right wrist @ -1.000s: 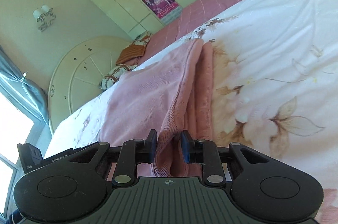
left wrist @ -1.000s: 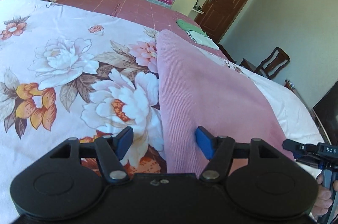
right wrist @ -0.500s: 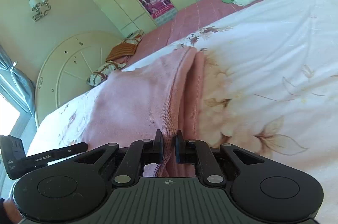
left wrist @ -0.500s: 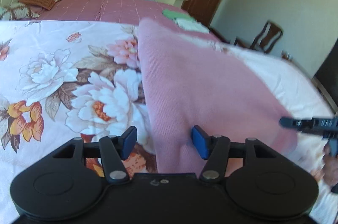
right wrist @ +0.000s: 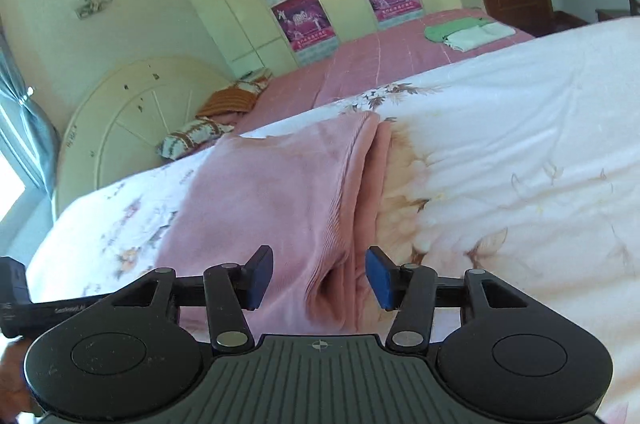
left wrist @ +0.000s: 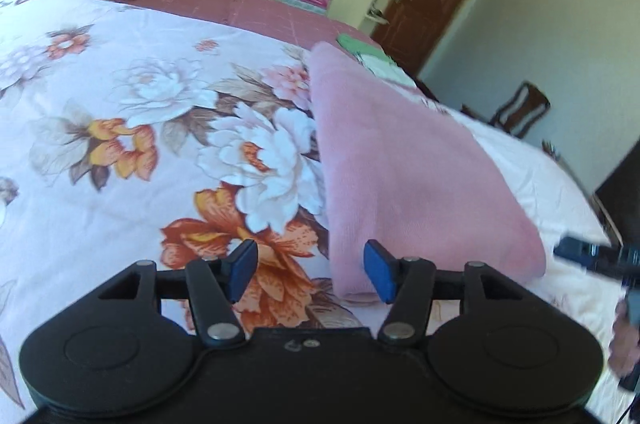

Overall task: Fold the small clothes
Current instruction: 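Lift the open right gripper away from the folded sweatshirt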

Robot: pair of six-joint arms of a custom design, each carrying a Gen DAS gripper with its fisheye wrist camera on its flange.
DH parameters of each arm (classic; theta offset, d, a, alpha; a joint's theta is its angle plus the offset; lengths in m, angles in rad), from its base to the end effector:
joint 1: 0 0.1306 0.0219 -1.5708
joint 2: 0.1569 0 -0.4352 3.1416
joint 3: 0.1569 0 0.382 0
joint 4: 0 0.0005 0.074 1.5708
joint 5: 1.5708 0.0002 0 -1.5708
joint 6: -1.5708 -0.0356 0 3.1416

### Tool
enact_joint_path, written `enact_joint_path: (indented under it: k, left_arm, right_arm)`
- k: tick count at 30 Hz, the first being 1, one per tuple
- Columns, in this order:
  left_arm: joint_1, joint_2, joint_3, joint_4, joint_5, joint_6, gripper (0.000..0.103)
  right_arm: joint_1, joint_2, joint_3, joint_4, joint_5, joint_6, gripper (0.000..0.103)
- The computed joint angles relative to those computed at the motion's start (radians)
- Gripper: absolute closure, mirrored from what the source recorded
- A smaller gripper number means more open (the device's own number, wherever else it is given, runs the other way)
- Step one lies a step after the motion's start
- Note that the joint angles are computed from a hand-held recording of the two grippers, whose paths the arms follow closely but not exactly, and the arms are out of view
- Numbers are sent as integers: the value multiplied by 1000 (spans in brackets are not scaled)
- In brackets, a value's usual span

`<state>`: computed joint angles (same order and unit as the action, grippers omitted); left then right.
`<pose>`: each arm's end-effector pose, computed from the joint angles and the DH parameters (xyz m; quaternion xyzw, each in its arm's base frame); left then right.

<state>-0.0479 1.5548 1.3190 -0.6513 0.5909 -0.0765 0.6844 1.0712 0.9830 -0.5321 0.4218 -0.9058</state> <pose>0.5181 -0.0452 0.3918 0.1535 0.8935 -0.2697 0.3246 0.2751 0.2050 0.4448 0.1913 0.8536 0.1891 0.4462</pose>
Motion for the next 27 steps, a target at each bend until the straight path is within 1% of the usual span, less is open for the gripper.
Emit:
enact_joint_path:
  k: [2,4,6,7,8,9,10,11,12,13,15,17,18,19,20,21,22,23,24,25,26,27]
  left_arm:
    - [5,-5,-6,12,1,11,46]
    - [2,-4,-6,7,11,8,46]
    - [-11,-2,-5,3,-6,-18,45]
    - [-21,0,-5,0,-29,-33,45]
    - [-29,2,-3,-4,-50,-43,44]
    - [-36,4,-3,-4,-67,-47,44]
    - [-40,3,-7,-1,-81,-48,44]
    - [-44,1,-9,1,-93,-56,44]
    - [-48,-3,-9,2,-105,-68,44]
    - [-52,-6,-8,-2,-115,-79,46]
    - [-57,-14,-7,-11,-128,-113,47]
    - [-77,-18,-12,-23,-201,-195,43]
    - [-81,-26,-27,-2,-223,-222,41]
    - [-78,-31,-35,11,-226,-218,40]
    - [-68,-35,-35,9,-206,-203,46]
    - [-56,-47,-42,27,-179,-184,49]
    - [-43,-63,-51,50,-150,-162,48]
    - [-33,-72,-50,59,-119,-145,48]
    - [-28,-75,-45,65,-92,-129,48]
    - [-32,-72,-34,63,-75,-117,48]
    - [-48,-65,-22,56,-79,-120,48]
    - [-69,-54,-13,47,-100,-138,48]
  right_arm:
    - [28,-9,-16,0,11,-8,52]
    - [33,-4,-30,12,-2,-18,52]
    - [32,12,-35,28,1,-19,52]
    - [24,25,-38,52,-1,-11,52]
    - [17,31,-45,75,-12,0,58]
    - [13,40,-47,85,-26,15,68]
    - [8,51,-44,80,-46,30,85]
    - [8,58,-42,70,-51,44,91]
    - [11,62,-41,66,-41,61,92]
    - [14,60,-39,59,-31,69,94]
    - [17,33,-47,64,-16,49,94]
    - [20,9,-43,31,-7,55,94]
    - [19,6,-42,19,-11,60,94]
    - [15,16,-38,-2,-20,63,95]
    - [7,35,-32,-24,-40,63,94]
    - [-5,53,-28,-36,-74,65,94]
    - [-7,60,-22,-41,-79,72,94]
    - [-3,57,-14,-49,-55,71,92]
    - [4,46,-10,-44,-22,61,88]
    - [13,36,-1,-49,14,52,69]
    - [19,25,7,-41,43,79,66]
    - [22,26,22,-36,60,123,66]
